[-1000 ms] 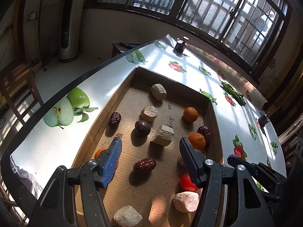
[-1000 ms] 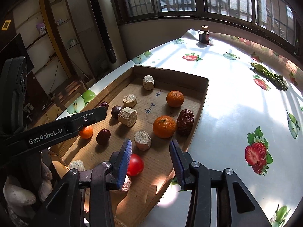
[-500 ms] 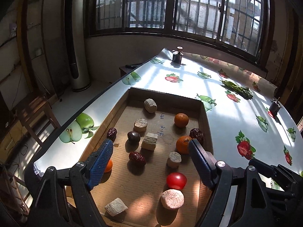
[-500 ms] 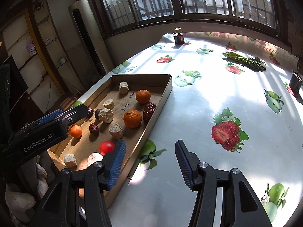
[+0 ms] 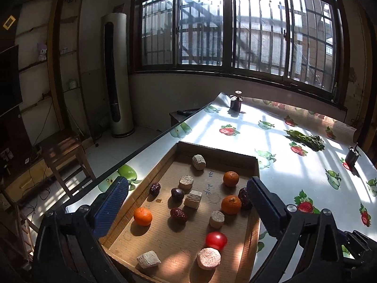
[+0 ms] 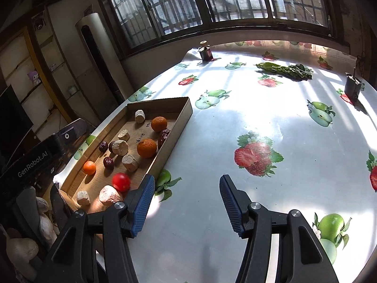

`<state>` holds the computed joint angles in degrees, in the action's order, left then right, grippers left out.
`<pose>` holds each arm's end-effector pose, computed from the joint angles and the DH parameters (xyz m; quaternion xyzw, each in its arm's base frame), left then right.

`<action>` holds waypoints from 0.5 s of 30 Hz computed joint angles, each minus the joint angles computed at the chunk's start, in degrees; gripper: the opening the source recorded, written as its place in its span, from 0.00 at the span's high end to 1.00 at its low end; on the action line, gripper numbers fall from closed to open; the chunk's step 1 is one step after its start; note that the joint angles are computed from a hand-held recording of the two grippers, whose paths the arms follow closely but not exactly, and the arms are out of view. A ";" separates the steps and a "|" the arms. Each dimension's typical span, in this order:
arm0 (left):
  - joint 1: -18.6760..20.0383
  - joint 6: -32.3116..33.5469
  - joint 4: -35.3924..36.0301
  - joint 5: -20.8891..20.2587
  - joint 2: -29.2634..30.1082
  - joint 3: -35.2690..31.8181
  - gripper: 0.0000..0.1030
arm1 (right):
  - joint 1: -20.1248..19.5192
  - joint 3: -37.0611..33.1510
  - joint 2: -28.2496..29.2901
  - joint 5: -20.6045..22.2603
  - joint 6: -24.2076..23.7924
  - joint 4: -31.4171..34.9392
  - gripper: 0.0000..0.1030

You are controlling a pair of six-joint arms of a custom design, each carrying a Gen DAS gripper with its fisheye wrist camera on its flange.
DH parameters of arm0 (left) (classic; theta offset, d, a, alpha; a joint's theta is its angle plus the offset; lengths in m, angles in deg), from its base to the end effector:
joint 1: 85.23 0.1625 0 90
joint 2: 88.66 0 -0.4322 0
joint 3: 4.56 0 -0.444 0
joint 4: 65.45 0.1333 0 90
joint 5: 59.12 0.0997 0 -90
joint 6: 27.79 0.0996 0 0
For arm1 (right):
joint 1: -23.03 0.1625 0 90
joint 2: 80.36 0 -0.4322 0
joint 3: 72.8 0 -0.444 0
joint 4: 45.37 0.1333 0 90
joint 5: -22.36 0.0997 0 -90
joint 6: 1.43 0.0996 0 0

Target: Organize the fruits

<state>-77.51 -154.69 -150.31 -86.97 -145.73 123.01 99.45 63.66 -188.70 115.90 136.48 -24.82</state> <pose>-0.3298 -0.2681 -0.0014 0.0360 0.7461 -0.5269 0.4055 0.0657 -0.2693 0.2230 0.2197 -0.9091 0.2984 0.1903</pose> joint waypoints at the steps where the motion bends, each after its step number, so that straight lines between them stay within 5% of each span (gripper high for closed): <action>1: -0.62 -3.37 3.05 -0.14 0.03 -0.39 0.01 | 0.09 0.28 -0.56 -0.12 -0.64 -0.10 0.38; 5: -1.79 -10.51 8.14 -1.80 -0.08 -0.68 0.00 | 1.62 1.09 -1.30 0.24 -1.95 -0.81 0.32; 9: -1.13 -7.48 6.64 -3.65 -0.13 -0.78 0.00 | 4.20 1.19 -0.10 2.16 -1.51 -2.12 0.27; 15: 0.29 2.93 -7.25 -3.80 -2.11 3.11 0.00 | 8.48 0.84 3.41 6.23 -0.61 -4.40 0.24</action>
<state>-77.22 -151.76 -157.56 -90.77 -147.84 126.11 107.93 64.50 -185.29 122.13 135.86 -29.22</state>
